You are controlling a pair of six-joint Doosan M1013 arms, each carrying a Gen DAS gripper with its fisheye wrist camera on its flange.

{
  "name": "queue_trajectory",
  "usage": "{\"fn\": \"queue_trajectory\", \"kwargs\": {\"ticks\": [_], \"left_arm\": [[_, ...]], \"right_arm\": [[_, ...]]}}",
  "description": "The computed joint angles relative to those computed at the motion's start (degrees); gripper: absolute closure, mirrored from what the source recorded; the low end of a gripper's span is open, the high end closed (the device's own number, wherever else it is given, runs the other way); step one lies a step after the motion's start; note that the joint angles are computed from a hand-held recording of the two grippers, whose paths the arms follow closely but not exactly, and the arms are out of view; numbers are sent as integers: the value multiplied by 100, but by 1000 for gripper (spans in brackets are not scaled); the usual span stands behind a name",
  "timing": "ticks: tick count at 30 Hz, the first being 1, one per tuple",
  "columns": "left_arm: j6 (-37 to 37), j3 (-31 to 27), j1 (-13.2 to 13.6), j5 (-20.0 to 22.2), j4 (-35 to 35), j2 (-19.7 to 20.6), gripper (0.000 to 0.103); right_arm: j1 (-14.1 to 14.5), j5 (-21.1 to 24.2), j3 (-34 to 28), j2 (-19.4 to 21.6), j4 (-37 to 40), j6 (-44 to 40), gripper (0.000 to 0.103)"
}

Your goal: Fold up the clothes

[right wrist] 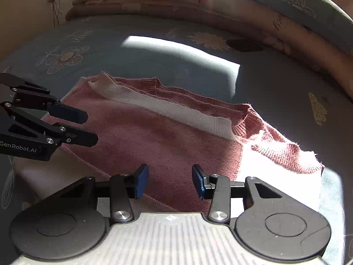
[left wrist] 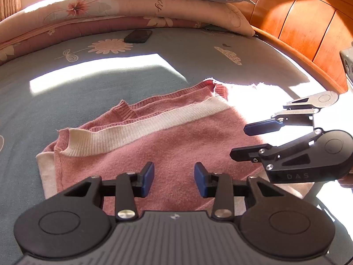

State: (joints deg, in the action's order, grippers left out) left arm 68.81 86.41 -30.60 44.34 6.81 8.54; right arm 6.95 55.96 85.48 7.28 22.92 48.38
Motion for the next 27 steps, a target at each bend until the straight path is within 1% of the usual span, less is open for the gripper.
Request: {"fn": "queue_trajectory", "kwargs": {"ticks": [2, 5, 7, 8, 10, 12, 13, 15, 17, 20, 22, 23, 25, 26, 27], "left_arm": [[-45, -9, 61, -52, -119, 79, 63], [-184, 58, 186, -72, -341, 99, 61], [-352, 129, 257, 29, -400, -4, 61], [-457, 156, 290, 99, -403, -52, 60], [-921, 105, 285, 481, -51, -86, 62], [-1031, 89, 353, 472, -95, -125, 61], [-1041, 52, 352, 400, -44, -107, 59], [-932, -30, 353, 237, -67, -41, 54], [-642, -154, 350, 89, -247, 96, 53], [-635, -308, 231, 205, 173, 305, 51], [-1129, -375, 168, 448, 691, 389, 51], [-1252, -368, 199, 454, 669, 384, 52], [-1370, -297, 280, 315, 468, 299, 52], [-1420, -266, 314, 252, 386, 259, 52], [-1417, -253, 299, 230, 454, 227, 52]], "right_arm": [[33, -140, -58, 119, -85, 89, 55], [9, -36, -98, 208, -271, 285, 55], [-150, 114, -36, 160, -51, 219, 50], [-232, 194, -9, 131, 37, 226, 45], [-367, 324, 50, 62, 122, 206, 45], [-421, 380, 68, 15, 79, 276, 45], [-429, 377, 61, 4, 53, 322, 45], [-434, 314, 26, 18, 137, 304, 45], [-402, 207, -29, 67, 267, 256, 45], [-262, 11, -132, 221, 258, 294, 42], [-171, -104, -202, 353, 112, 464, 42], [-148, -112, -242, 407, 31, 536, 41], [-150, -134, -263, 459, 116, 520, 36], [-176, -76, -265, 469, 235, 473, 29], [-201, -23, -252, 469, 350, 416, 22]]}}
